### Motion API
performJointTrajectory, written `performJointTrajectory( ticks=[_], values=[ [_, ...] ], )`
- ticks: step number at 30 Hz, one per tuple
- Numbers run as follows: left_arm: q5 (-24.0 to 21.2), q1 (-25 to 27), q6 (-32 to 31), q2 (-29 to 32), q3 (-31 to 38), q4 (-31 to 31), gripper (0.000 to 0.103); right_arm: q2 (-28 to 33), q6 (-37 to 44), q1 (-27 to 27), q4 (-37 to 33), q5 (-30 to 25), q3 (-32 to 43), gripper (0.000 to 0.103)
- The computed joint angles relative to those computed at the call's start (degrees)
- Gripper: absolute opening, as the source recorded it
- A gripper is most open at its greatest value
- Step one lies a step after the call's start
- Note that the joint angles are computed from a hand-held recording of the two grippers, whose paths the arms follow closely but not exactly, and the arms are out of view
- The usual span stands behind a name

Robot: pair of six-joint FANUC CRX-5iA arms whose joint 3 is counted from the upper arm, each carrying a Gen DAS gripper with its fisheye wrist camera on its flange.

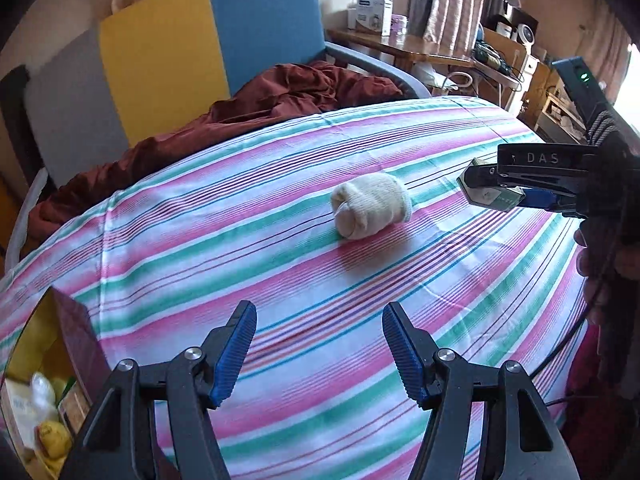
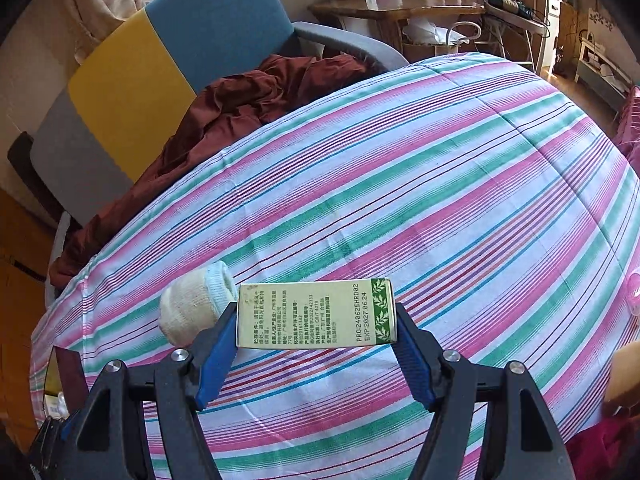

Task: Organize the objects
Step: 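Grasp the white sock with the left gripper while the right gripper holds the medicine box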

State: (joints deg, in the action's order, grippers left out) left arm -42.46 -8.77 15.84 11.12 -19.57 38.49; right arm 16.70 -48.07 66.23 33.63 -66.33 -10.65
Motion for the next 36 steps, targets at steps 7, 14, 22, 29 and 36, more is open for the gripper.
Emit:
performJointTrajectory(
  ticks=[7,14,22,29,36],
  values=[
    [-0.3,-5.5,2.3,7.8,8.6,-4.0,0.072,-2.1,-3.8,-0.2,1.6,4.0,-3.6,0.073],
    [1.0,-9.2,3.3,13.1,14.4,-5.5,0.079,-2.8,-5.2,-0.6,2.3,6.4,-5.1,0.073],
    [-5.8,-9.6,5.7,17.1,17.8,-2.9,0.055,-2.6,-4.0,-1.0,1.2,6.7,-5.1,0.073],
    [-0.1,-6.4,6.2,8.9,5.7,-0.9,0.054,-1.8,-0.1,-2.0,-1.3,8.2,-4.3,0.073],
    [8.0,-1.3,-3.0,-2.2,-11.3,8.9,0.054,0.9,10.0,-3.1,-2.5,11.6,-0.9,0.073]
  ],
)
